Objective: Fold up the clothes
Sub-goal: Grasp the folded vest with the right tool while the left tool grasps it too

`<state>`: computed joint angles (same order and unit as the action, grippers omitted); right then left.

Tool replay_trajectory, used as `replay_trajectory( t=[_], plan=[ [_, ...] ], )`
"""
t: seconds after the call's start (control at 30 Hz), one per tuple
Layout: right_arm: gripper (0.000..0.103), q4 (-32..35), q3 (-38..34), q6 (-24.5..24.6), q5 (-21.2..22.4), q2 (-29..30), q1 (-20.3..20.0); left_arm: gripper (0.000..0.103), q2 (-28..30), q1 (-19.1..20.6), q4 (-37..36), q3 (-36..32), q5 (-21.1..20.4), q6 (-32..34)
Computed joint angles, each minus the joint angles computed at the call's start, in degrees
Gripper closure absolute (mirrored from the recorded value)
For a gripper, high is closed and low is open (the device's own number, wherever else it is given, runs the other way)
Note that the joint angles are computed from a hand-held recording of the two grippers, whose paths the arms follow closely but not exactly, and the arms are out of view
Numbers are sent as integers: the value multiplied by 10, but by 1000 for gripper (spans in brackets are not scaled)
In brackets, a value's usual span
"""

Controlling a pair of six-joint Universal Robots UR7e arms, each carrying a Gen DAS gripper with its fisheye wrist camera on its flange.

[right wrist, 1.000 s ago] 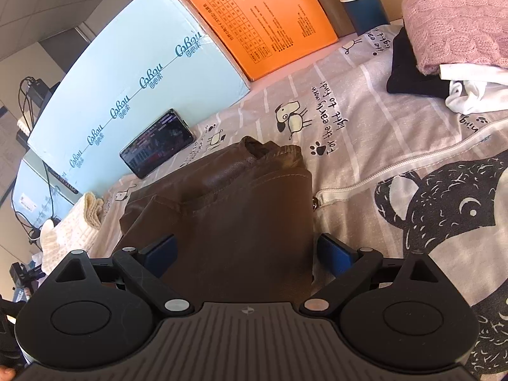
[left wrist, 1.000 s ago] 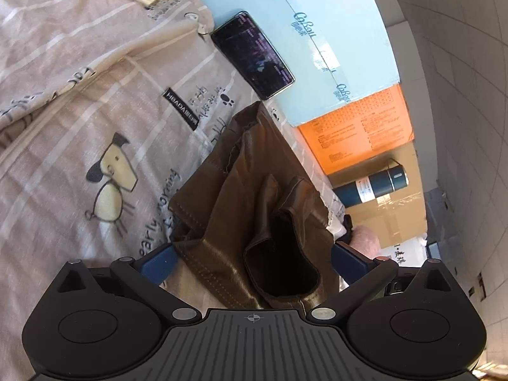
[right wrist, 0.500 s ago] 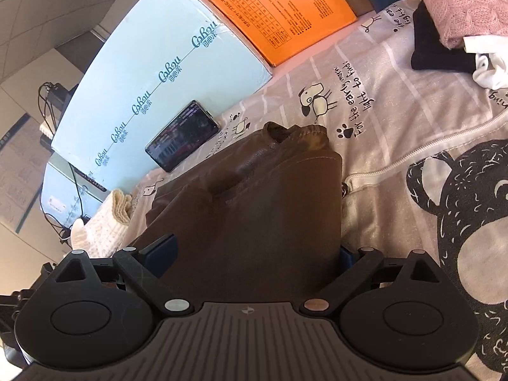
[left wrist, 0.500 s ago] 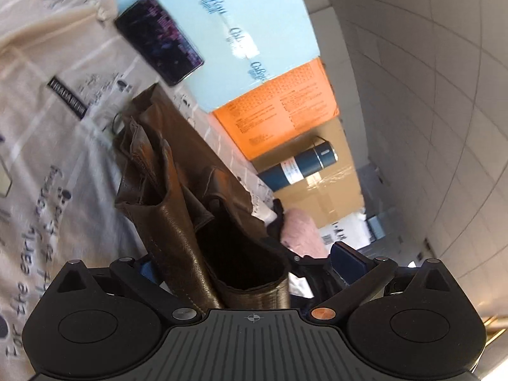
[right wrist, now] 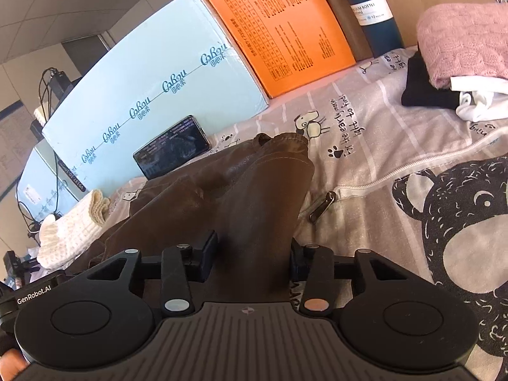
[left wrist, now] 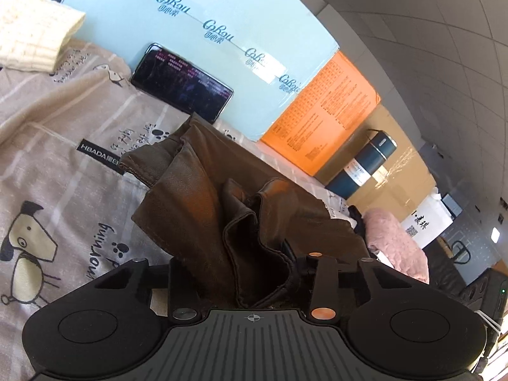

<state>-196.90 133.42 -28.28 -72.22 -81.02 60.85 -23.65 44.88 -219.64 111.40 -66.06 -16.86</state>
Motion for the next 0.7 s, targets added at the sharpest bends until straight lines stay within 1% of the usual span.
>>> replay_trajectory(
  t=[0.07, 0.13, 0.2, 0.23, 0.3, 0.37, 0.47, 0.53, 0.6, 0.7],
  plan=[
    [74, -5, 9, -1, 10, -7, -2, 71, -5, -3, -23, 15, -7, -3],
    [79, -17, 26, 3, 8, -19, 1, 72, -9, -9, -51, 35, -15, -6],
    [84, -40, 50, -4, 11, -30, 10, 74, -11, -18, -89, 61, -16, 4],
    [86, -40, 59, -7, 20, -37, 13, 75, -13, -22, -104, 71, -14, 11],
    [87, -30, 68, -13, 32, -46, 24, 76, -19, -27, -139, 91, -6, 24],
    [88, -28, 71, -18, 31, -46, 47, 76, -28, -30, -180, 111, 6, 34],
    [88, -38, 69, -38, 40, -27, 84, 76, -41, -34, -246, 139, 34, 50],
    [88, -38, 56, -48, 35, -4, 119, 76, -51, -38, -286, 153, 60, 73],
    [88, -32, 33, -54, 24, 24, 158, 76, -59, -44, -331, 160, 95, 114],
    [88, -21, -14, -70, 22, 80, 214, 76, -72, -46, -390, 158, 148, 188]
  ],
)
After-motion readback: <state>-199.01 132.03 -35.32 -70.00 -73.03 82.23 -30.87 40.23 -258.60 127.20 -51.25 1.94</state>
